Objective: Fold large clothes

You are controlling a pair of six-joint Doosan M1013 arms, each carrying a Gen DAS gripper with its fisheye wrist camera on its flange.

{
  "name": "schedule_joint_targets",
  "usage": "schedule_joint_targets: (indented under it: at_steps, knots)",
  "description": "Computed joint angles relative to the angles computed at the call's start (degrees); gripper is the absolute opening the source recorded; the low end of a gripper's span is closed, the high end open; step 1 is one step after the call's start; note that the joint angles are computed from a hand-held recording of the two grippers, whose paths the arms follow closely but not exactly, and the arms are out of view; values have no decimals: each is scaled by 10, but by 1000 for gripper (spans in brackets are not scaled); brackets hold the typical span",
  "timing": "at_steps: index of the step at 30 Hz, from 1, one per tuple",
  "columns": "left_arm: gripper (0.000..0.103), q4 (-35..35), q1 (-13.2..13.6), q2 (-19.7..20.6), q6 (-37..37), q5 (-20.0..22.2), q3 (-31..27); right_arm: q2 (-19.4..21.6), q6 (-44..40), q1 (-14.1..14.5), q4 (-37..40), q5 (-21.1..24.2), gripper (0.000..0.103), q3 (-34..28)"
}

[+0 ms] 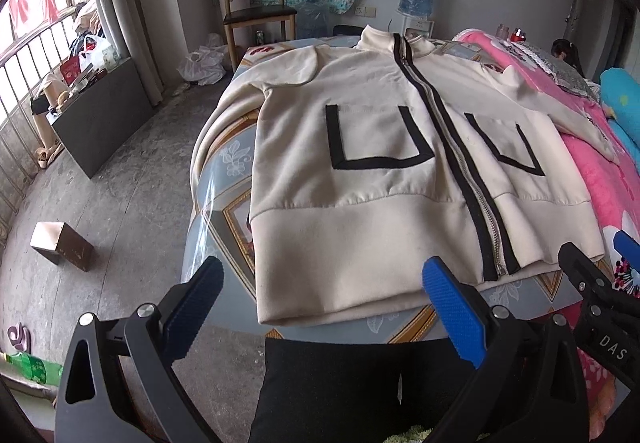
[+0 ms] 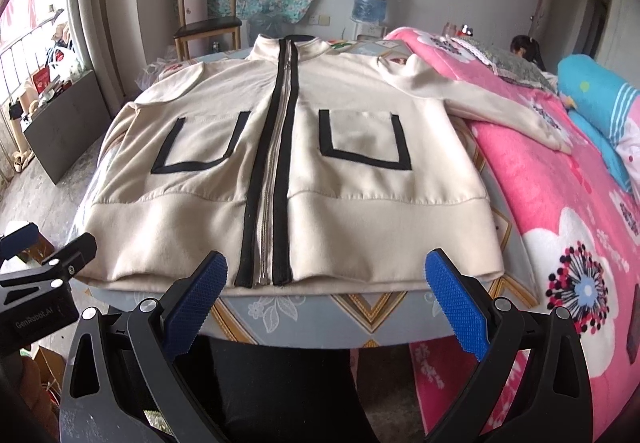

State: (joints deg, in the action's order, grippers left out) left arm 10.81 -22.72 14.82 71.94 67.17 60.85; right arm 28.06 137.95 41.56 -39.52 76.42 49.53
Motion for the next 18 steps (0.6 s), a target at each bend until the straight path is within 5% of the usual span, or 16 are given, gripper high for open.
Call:
schedule_joint_targets:
  at_steps: [11, 18]
  knots:
    - [98, -119, 39, 24, 58, -52, -50, 7, -20, -14, -20, -82, 96, -25]
    - [98, -167, 63, 40, 65, -71, -70, 34, -60, -30, 23, -92, 96, -73]
